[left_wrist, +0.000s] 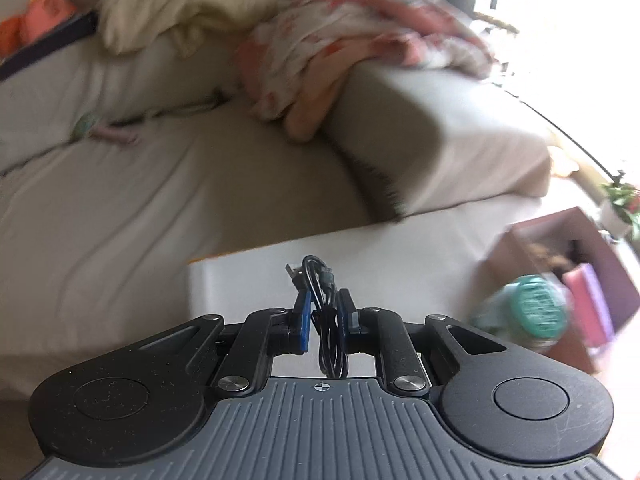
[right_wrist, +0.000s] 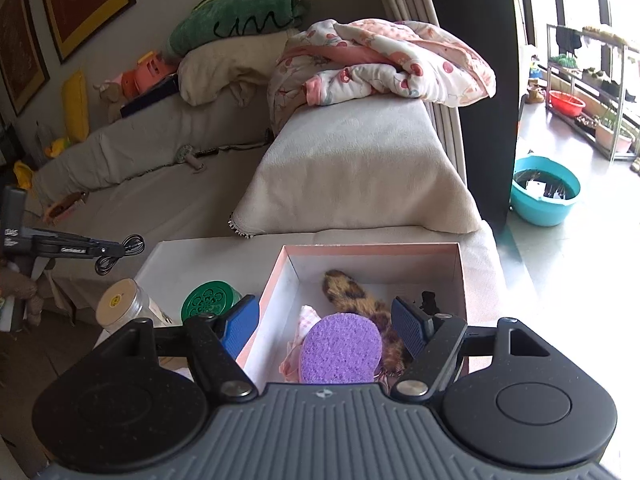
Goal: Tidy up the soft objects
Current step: 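Carry the sponge and cable over the pink box and release both, then withdraw both open grippers from the box back over the table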
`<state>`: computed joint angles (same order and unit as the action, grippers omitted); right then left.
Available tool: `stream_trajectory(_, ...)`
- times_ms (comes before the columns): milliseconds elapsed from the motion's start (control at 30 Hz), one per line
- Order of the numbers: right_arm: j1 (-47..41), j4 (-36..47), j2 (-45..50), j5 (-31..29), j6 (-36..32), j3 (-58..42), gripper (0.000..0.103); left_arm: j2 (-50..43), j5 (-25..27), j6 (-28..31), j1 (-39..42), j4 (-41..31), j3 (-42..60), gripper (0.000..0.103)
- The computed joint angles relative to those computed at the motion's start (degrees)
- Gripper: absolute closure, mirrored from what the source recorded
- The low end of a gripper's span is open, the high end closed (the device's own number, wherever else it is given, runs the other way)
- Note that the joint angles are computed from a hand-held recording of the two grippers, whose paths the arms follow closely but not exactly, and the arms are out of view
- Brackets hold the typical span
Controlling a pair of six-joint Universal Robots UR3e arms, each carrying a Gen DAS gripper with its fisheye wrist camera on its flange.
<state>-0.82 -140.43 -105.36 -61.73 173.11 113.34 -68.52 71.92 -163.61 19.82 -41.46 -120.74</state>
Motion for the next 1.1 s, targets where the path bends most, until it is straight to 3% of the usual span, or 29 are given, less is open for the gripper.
stream_trajectory(100,-0.7,-0.8,-1.1,0.7,-0.1,1.0,0.030,0.8,2.6,-4.2,-7.9,-0.5,4.2,0.087)
stream_trajectory(333,-5.5,0.6,-6.9,4.7,-1.8,5.5,0.030,-19.1,10.1,-15.1,-31.6,8.1,26.5,0.087)
stream_trajectory(533,-10.8,5.3,-16.8,4.4,-5.3,12.3,0.029,-34.3,5.5,-21.3,-39.8,9.6,38.2,0.085)
stream_trajectory(667,-13.4,5.9,-22.7,3.9,-7.3,18.8,0.029,-35.6,4.1,-26.0,-41.0,24.2,28.5,0.085)
stream_trajectory(767,-14.4,7.7,-26.6,3.5,-9.1,22.9,0.029,-31.1,4.9,-30.4,-40.5,33.5,16.7,0.085)
stream_trajectory(833,-15.1,9.2,-30.7,4.1,-12.2,25.8,0.029,-27.4,8.8,-30.5,-41.0,39.6,8.6,0.085)
stream_trajectory(933,-11.9,5.0,-34.4,1.4,-12.4,30.6,0.029,-21.1,17.7,-31.8,-43.8,46.7,-3.5,0.084)
stream_trajectory(1033,-5.4,-3.4,-31.7,-1.9,-8.1,33.9,0.026,-16.0,22.4,-35.7,-45.8,52.5,-15.5,0.084)
stream_trajectory(1100,-0.5,-11.5,-27.2,-4.0,-3.1,35.6,0.025,-16.4,29.8,-39.7,-50.5,55.4,-20.4,0.084)
